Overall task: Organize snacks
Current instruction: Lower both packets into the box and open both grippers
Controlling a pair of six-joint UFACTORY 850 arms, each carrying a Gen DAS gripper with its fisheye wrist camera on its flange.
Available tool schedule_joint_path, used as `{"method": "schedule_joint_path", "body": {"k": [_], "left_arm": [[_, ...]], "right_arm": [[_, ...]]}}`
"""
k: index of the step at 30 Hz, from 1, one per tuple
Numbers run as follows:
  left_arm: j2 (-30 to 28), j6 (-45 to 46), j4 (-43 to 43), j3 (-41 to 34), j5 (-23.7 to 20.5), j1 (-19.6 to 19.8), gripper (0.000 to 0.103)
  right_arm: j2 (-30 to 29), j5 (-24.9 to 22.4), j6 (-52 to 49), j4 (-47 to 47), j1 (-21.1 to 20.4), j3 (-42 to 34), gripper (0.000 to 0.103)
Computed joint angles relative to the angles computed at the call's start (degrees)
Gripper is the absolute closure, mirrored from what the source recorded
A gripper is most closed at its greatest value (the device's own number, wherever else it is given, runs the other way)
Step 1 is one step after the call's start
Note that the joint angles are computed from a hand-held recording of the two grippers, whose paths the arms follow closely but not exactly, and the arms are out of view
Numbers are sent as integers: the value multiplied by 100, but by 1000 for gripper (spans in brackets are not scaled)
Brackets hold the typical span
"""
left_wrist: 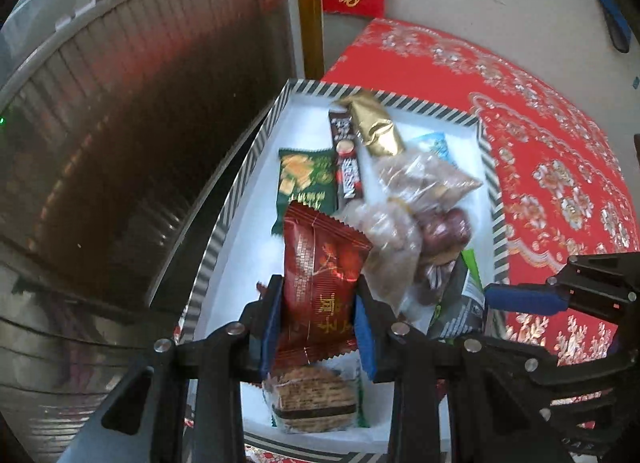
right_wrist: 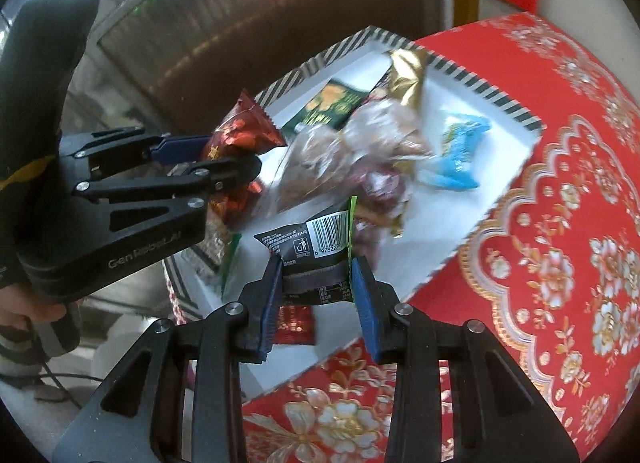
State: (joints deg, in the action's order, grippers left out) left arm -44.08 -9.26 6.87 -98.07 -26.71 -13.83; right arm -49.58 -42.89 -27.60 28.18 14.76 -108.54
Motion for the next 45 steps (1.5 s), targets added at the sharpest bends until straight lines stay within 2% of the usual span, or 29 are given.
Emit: {"method": "schedule_joint_path", "body": {"k": [16,18,20,22,25,33,34,35,38,41,45], "left_arm": [[-154,-284,208,-24,-116,-3,65],[-161,-346,260,-29,-154,-12,61],[-161,-552,482,-23,-163,-34,37],[-102,-711,630,60,-71,-36,29],[-57,-669,557,82,-50,-14,23],[178,-1071,880,244,178,-29,18],[201,-1144,947,251,224,-39,14],[230,-1247,1030,266,292,-47,12],[260,-1390,1122,267,377,-52,12],[218,-1496,1183,200,310,-43,11],[199,-1872,1479,157,265,-58,11]], "right_arm": [[-287,-201,236,-186,81,-232,65],[-240,-185,172,-142,86,-167,65],[-210,-206,78,-31,72,-143,65],[-195,-224,-9,33,58,-131,61],[-129,-207,-88,72,28,-42,61],[140,-13,-397,325,-59,215,61],[179,-51,-563,488,-93,238,55],[164,-147,-637,567,-115,202,46],[221,-86,-629,545,-109,290,45],[227,-145,-910,977,-151,313,45],[431,331,-906,860,-88,552,45]]}}
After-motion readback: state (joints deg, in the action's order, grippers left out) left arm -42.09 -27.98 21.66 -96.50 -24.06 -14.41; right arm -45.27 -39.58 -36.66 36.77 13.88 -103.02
